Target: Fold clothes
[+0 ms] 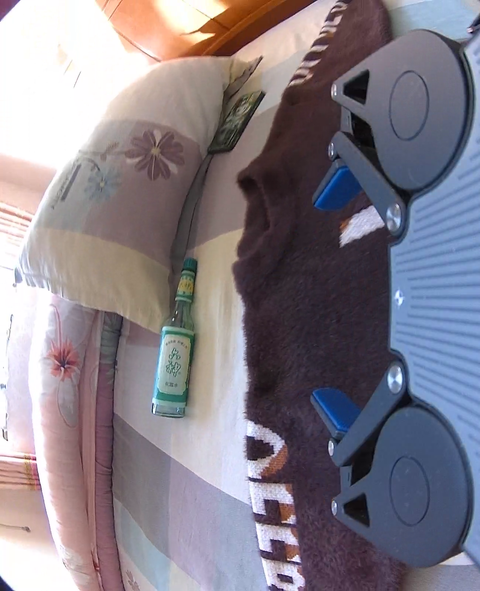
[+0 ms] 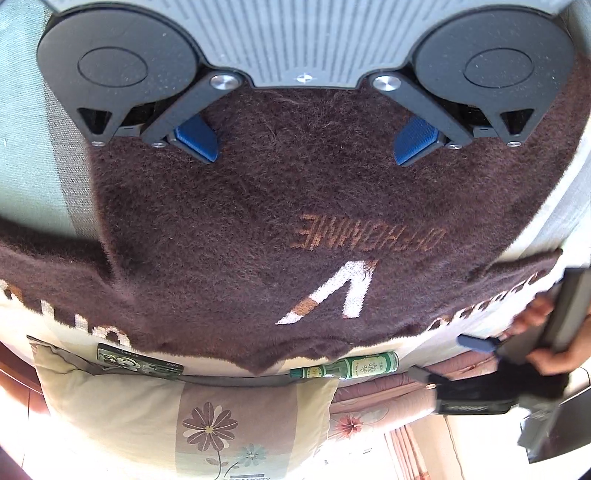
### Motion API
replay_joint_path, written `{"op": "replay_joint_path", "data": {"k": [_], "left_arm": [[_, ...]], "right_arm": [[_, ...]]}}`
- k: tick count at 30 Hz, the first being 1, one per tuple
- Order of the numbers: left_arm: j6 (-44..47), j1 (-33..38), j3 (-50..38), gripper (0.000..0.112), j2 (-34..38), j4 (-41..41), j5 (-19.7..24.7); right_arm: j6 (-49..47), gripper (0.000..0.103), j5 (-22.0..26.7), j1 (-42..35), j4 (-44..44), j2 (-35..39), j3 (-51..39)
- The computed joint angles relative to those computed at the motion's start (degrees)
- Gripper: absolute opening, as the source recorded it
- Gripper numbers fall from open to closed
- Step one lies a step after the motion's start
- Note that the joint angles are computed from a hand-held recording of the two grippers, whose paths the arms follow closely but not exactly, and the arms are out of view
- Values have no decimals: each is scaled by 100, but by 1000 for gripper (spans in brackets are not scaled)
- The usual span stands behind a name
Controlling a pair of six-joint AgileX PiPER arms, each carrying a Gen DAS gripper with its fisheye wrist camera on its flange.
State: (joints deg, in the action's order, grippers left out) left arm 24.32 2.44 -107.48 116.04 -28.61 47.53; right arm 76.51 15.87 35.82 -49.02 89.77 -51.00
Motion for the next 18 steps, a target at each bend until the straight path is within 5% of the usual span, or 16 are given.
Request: {"op": "replay_joint_path", "data": {"k": [5, 12, 18], "left_arm": [[1684, 254, 2178, 102, -976, -1134, -553], [3667, 920, 4110, 102, -1510, -2923, -888], [3952, 932, 4827, 102, -2234, -2468, -1067]], "right_arm": [[39, 103, -7, -26, 9, 36, -42], [-109, 103, 245, 99, -16, 133, -162], [99, 103, 424, 237, -303, 182, -190]]}}
